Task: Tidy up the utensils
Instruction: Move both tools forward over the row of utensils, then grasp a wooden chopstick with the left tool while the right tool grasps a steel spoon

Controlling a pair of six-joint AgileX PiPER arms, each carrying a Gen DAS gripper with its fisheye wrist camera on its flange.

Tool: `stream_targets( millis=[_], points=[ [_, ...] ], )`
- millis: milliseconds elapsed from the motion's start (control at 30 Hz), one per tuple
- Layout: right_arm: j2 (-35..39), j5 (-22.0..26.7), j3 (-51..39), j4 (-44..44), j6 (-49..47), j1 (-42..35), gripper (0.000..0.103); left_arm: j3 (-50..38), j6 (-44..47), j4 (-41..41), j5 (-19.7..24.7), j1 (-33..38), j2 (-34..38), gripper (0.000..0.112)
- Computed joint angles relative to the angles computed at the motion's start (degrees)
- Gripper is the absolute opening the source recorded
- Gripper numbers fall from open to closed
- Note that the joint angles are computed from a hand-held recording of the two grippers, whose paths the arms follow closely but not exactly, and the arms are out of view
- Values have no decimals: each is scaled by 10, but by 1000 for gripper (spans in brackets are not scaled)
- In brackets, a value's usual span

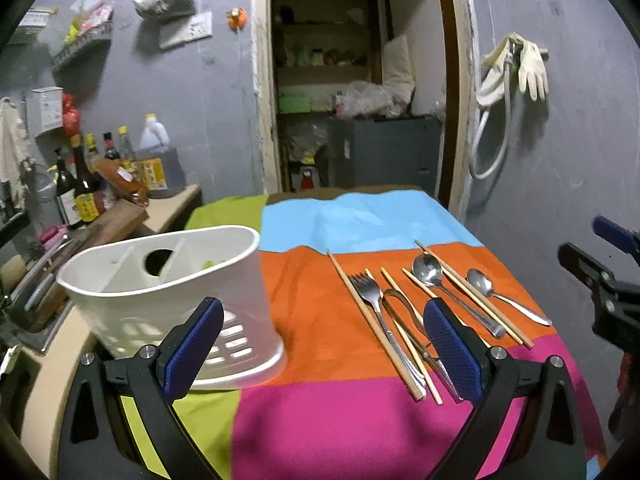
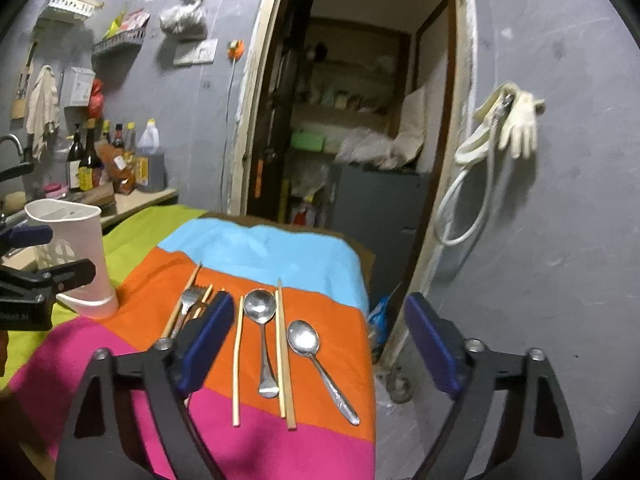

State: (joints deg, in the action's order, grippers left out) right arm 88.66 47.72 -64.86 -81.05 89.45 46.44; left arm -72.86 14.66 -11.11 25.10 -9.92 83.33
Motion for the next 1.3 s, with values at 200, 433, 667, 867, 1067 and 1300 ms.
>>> stream_targets(
  millis=[200,433,667,867,1067,1300],
  points=[
    [47,-115,-77,160,-185,-96,70,-78,6,17,49,-21,75,75],
    [100,-149,-137,391,-425,-168,36,-172,23,16,134,-23,172,32],
    [135,-135,-163,496,-558,-200,30,-245,22,4,199,-19,246,21],
    [160,-116,-188,566,-639,-218,29,-289,37,-29,238,-4,275,19],
    [178,-106,-210,601,-691,-223,29,-362,47,-52,305,12,316,19],
    [204,-93,-250,642,-742,-233,30,-439,28,-62,380,16,359,19]
  ],
)
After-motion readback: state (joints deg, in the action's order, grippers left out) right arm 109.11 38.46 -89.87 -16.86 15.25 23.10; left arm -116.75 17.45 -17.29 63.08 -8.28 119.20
